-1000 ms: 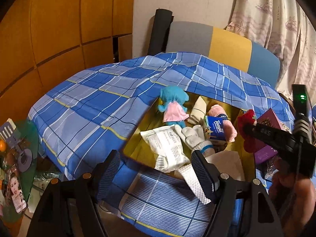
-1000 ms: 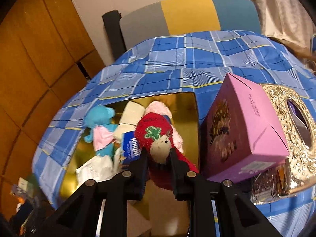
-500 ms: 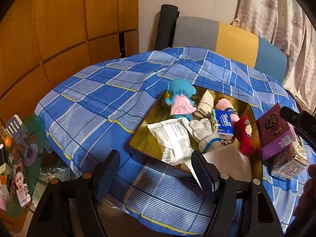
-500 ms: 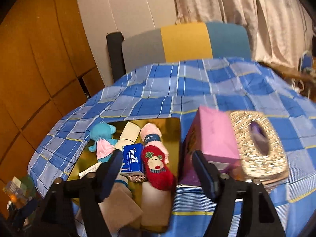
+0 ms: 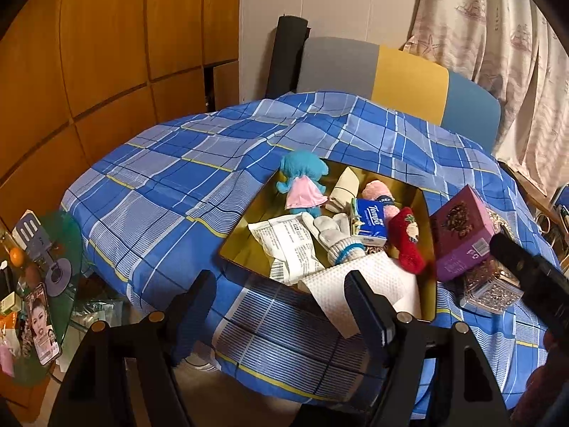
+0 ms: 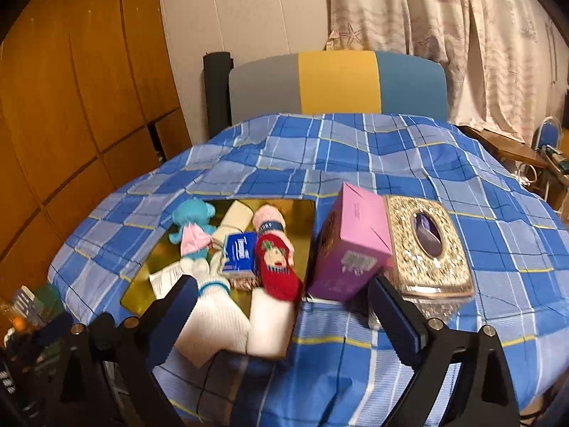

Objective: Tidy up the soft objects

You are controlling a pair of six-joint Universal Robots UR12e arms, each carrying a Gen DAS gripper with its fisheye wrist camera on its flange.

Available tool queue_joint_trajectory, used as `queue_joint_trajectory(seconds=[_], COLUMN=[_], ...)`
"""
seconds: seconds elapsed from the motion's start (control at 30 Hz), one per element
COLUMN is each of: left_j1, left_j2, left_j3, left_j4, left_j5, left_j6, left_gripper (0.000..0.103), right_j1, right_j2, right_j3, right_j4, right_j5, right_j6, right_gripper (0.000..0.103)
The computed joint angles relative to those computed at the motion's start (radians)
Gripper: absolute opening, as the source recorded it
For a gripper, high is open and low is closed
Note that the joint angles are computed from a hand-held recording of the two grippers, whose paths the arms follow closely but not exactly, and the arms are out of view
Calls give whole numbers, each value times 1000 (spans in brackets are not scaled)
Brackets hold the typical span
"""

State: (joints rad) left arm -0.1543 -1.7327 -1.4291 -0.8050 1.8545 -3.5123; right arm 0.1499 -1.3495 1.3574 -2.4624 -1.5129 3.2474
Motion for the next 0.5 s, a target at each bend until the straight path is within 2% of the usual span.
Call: queue_joint_trajectory(seconds=[0.5], left_j1=[-33], left_j2=[24], left_j3=[-8], left_j4=[18], left_j5=[24], left_j6=[51], left_gripper=[76], right_j1=[23], right_j2=[-66], right_j3=[53], right_j4=[55], right_j5=[-165], right_j6=[39], right_gripper=[103])
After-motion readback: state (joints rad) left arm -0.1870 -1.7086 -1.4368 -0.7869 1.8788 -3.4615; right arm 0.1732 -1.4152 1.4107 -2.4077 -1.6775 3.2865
